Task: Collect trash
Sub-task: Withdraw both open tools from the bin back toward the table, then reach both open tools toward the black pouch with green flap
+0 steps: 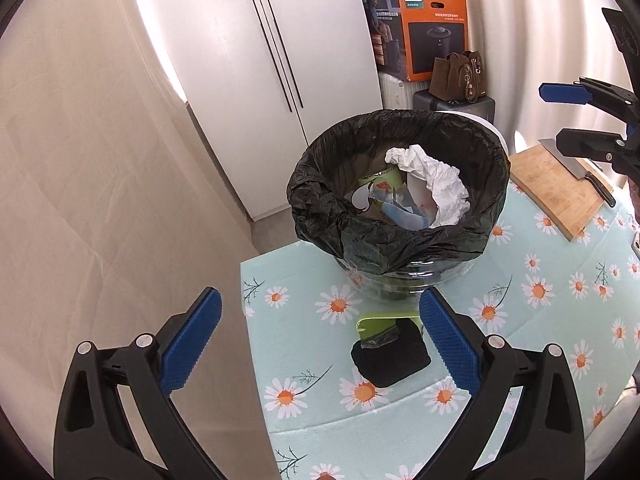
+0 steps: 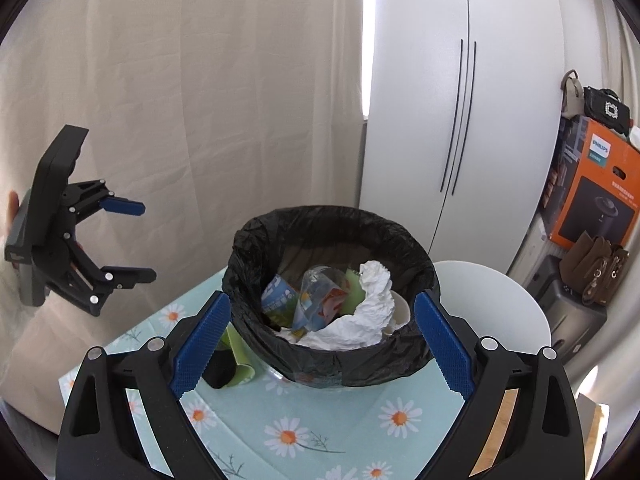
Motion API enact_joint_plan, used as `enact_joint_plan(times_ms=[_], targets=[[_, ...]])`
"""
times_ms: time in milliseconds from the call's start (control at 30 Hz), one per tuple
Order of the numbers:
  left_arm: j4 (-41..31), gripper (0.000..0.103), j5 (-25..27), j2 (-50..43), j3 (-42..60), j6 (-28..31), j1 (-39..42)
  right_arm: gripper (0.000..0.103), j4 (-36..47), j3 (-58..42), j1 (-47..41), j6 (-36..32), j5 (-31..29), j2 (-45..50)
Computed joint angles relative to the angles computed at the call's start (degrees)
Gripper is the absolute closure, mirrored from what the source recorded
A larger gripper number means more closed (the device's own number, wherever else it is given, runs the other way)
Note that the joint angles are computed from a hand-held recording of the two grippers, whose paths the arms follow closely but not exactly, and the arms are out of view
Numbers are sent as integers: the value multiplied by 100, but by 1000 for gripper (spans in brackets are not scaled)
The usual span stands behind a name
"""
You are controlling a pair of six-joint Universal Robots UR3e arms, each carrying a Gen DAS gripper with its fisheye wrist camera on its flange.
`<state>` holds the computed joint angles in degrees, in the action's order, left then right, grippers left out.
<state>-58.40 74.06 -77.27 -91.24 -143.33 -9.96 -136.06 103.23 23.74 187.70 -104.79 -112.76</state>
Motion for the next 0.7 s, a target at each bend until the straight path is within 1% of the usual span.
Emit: enact_joint_plan(times_ms=[133,233,367,533,633,700], targets=[[-45,6,5,494,-499,-125,242,14,50,135,258,128,-107,-116],[-143,6,-102,837,-833,-200,468,14,108,202,488,260,-227,-112],[-206,6,-189,1192,-1279,-142,689,14,153,328,725,447,-321,-98],[-104,6,-238,1280,-1730,-50,811,14,122,528,866,715,-358,-35],[96,6,-193,1148,-1968,-152,774,14,78,660,945,887,-397,37],[373,6,-160,1042,-2185,-234,714,14,-27,789,976,943,-354,64]])
